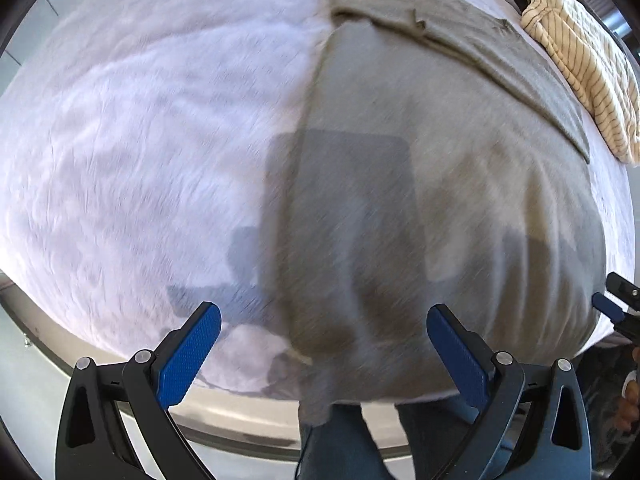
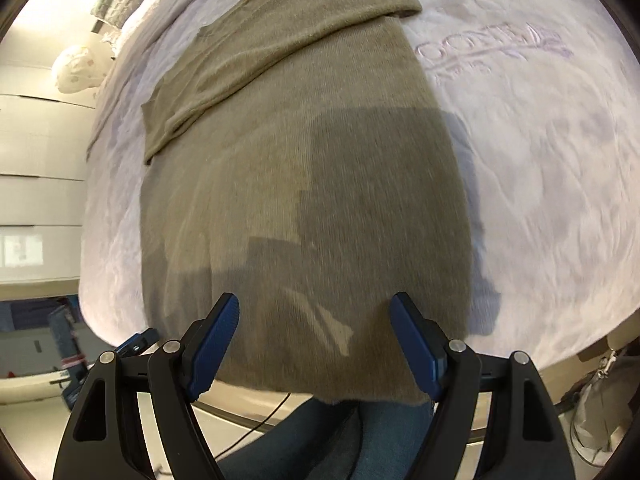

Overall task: Fold small clothes
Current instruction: 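Grasp the sweater hem with both tools, then lift the hem with both tools and fold it toward the collar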

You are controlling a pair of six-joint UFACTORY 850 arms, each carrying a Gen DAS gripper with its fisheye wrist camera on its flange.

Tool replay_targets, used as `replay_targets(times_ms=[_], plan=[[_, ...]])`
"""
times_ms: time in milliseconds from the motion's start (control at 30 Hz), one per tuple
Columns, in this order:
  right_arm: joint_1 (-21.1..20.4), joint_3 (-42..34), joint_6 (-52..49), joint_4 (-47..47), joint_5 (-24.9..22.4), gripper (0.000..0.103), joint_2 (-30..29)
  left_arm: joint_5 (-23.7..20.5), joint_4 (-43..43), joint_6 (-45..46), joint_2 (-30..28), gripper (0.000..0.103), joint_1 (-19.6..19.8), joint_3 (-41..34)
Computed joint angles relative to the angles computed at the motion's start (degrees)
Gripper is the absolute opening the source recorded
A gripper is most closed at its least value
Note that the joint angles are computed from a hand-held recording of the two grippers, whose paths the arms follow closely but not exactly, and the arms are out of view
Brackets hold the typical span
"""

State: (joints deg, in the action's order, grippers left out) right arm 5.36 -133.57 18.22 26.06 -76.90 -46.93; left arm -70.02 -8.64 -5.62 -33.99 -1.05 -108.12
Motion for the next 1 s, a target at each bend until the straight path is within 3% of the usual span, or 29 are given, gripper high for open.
replay_targets(times_ms=[267, 500, 567, 600, 633, 667, 733, 767, 1000], plan=[[-1.12, 20.41, -5.85, 2.89, 4.11, 0.081, 11.65, 0.81, -5.73, 6.93, 1.3, 0.103, 1.39, 6.1], [-1.69, 27.42, -6.41, 6.78, 8.48, 0.081, 13.33, 0.9, -9.19, 8.98, 1.15, 0.103, 0.19, 6.41], [-2.11, 28.0, -6.6, 10.87, 8.55, 0.076, 12.85, 0.91, -9.87, 9.35, 1.43, 0.102, -0.33, 6.69], [-2.06, 28.45, -6.36, 11.57, 8.52, 0.059, 12.98, 1.27, -9.78, 8.63, 1.76, 0.093, -1.3, 6.84], [-1.92, 28.67, -6.28, 12.02, 8.16, 0.034, 12.97, 1.24, -9.69, 8.67, 2.14, 0.079, -1.82, 7.14], [-2.0, 29.29, -6.9, 13.21, 7.98, 0.023, 13.25, 0.91, -9.71, 9.01, 2.11, 0.071, -2.06, 7.03], [-2.04, 30.81, -7.67, 15.19, 8.97, 0.015, 14.4, 0.09, -11.34, 9.82, 2.01, 0.023, -2.22, 7.03], [-1.98, 31.24, -8.13, 16.18, 9.71, 0.015, 15.09, -1.33, -13.46, 10.85, 1.24, 0.012, -1.59, 5.98], [-4.24, 31.62, -15.22, 34.49, 12.1, 0.015, 16.22, -4.34, -25.11, 14.77, 0.05, 0.01, 0.02, 0.83]])
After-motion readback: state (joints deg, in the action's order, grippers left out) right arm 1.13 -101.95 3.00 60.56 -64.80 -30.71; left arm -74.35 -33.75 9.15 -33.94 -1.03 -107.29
